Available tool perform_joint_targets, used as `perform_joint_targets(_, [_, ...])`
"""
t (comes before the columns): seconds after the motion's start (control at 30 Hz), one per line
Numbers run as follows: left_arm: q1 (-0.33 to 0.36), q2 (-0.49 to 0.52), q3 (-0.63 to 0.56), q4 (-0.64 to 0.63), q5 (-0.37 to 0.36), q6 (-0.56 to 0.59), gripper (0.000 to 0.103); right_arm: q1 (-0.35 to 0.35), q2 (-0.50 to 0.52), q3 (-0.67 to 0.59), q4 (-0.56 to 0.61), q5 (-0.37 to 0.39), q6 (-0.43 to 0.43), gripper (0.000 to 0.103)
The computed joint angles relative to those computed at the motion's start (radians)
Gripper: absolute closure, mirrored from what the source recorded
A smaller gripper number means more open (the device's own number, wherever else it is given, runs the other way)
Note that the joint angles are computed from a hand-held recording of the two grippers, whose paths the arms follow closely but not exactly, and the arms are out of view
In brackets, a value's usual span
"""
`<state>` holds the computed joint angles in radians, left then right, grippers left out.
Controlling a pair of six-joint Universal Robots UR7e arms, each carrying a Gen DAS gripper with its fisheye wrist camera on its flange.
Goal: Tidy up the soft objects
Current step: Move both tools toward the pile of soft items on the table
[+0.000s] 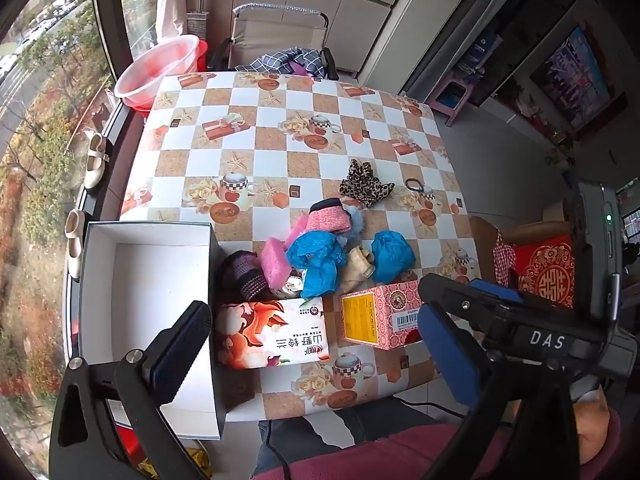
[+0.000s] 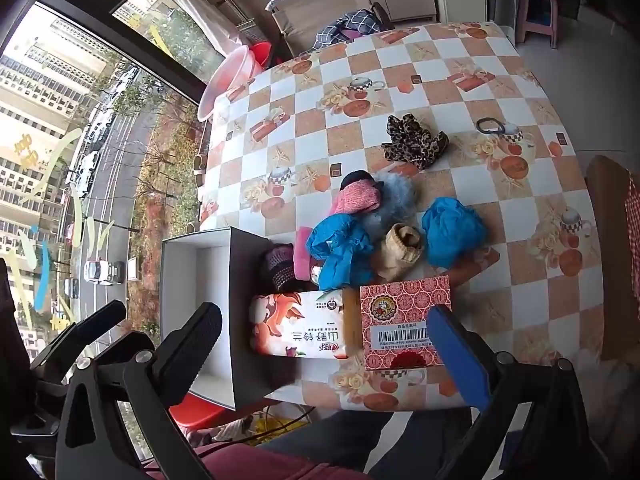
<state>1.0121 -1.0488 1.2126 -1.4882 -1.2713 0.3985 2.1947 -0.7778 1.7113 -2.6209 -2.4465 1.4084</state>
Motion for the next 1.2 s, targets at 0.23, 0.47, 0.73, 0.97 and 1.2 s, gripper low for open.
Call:
perform_joint_targets(0.23, [-0.007, -0.006, 0.012, 0.003, 0.003, 0.008, 0.0, -0.001, -0.005, 0.018, -0.019, 0.003, 0.013, 0.0])
perform_joint_targets(0.47, [-0.004, -0.02, 0.033, -0.042, -0.003, 0.029, 0.0, 0.003, -0.006, 0.021, -0.011, 0.005, 0.033, 0.0])
perform_joint_targets(0.73, [-0.002, -0.019, 0.03, 0.007, -0.002, 0.005, 0.0, 0.003, -0.011, 0.033, -0.003, 0.018, 0.057, 0.0])
perform_joint_targets(0.97, [-0.003, -0.022, 0.037, 0.014, 0.01, -0.014, 0.0, 0.0, -0.021, 0.056, -0.017, 0.029, 0.073, 0.0])
perform_joint_targets(1.2, [-0.013, -0.014, 0.032, 0.035, 0.047, -0.035, 0.0, -0.003, -0.028, 0.069, -0.031, 0.034, 0.07, 0.0])
